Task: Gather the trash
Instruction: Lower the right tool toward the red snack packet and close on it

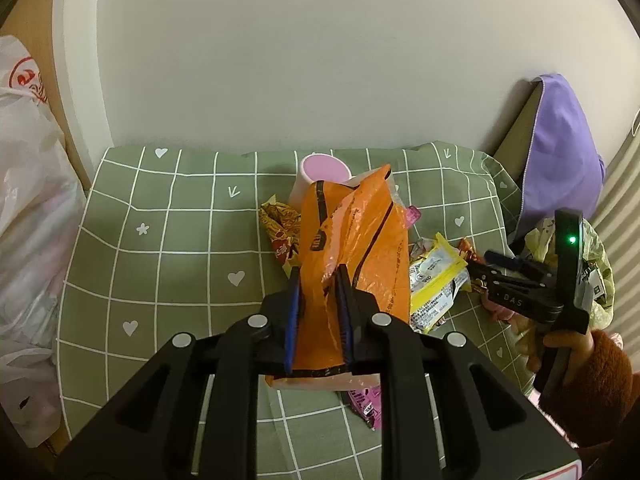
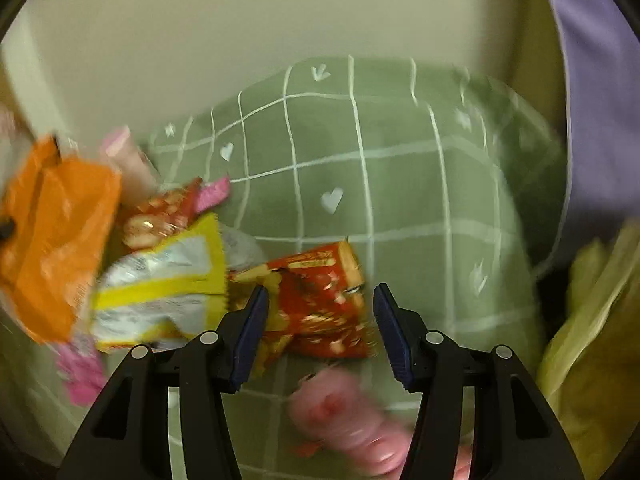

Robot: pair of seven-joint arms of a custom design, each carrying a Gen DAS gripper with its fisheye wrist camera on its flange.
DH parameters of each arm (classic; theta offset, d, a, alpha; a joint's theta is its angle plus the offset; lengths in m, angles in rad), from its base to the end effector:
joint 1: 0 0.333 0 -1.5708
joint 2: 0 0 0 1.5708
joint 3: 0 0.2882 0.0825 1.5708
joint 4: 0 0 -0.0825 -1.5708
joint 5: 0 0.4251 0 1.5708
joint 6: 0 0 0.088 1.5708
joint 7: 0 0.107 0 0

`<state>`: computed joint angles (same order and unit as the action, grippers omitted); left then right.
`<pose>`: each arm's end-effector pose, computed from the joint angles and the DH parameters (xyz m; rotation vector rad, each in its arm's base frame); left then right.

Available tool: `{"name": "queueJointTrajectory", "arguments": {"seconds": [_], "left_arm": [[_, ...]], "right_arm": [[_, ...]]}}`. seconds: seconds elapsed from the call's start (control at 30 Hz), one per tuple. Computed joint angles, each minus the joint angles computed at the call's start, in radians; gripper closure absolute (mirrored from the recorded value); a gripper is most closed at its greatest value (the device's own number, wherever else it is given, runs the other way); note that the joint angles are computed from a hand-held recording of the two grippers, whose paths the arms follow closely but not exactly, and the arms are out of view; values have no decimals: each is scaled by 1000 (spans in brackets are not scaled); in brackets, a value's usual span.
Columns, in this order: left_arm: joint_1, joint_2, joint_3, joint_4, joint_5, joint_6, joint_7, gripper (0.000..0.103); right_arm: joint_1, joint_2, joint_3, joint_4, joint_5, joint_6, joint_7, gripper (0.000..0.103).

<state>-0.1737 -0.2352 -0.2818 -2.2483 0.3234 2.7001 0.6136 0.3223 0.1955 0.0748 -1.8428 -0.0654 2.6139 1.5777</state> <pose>0.5039 -0.2655 0.4905 -2.0910 1.6394 -0.8849 0.6326 0.2641 0.4402 -2.2234 1.4245 -0.4703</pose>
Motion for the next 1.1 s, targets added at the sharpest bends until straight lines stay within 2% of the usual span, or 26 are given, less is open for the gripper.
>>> {"name": "queueJointTrajectory", "arguments": {"seconds": [0.07, 0.13, 0.23, 0.4, 0.6, 0.83, 0.97, 1.1], "left_arm": [[2, -2, 0, -2, 2, -1, -4, 88], [4, -1, -3, 0, 11, -1, -10, 88], [6, -1, -8, 2, 27, -2, -17, 88], [8, 3, -6, 1, 36, 11, -28, 87], [6, 10, 5, -10, 7, 30, -33, 87], [-6, 18, 16, -24, -47, 34, -11, 87], [-9, 18, 24, -43, -86, 72, -1, 87], [-4, 29, 24, -43, -102, 92, 2, 87]], "right_arm": [[26, -2, -28, 8, -125, 6, 71, 51], [17, -31, -30, -13, -126, 28, 98, 51], [-22, -86, -5, -59, 42, 39, 78, 51], [-46, -124, 13, -92, 300, -22, 48, 51], [-41, -65, 20, -45, 376, -84, 39, 52], [-16, 72, 16, 106, 226, -79, 42, 52], [0, -13, 7, 23, 152, -18, 78, 52], [-13, -79, 21, -53, 205, -32, 42, 52]]}}
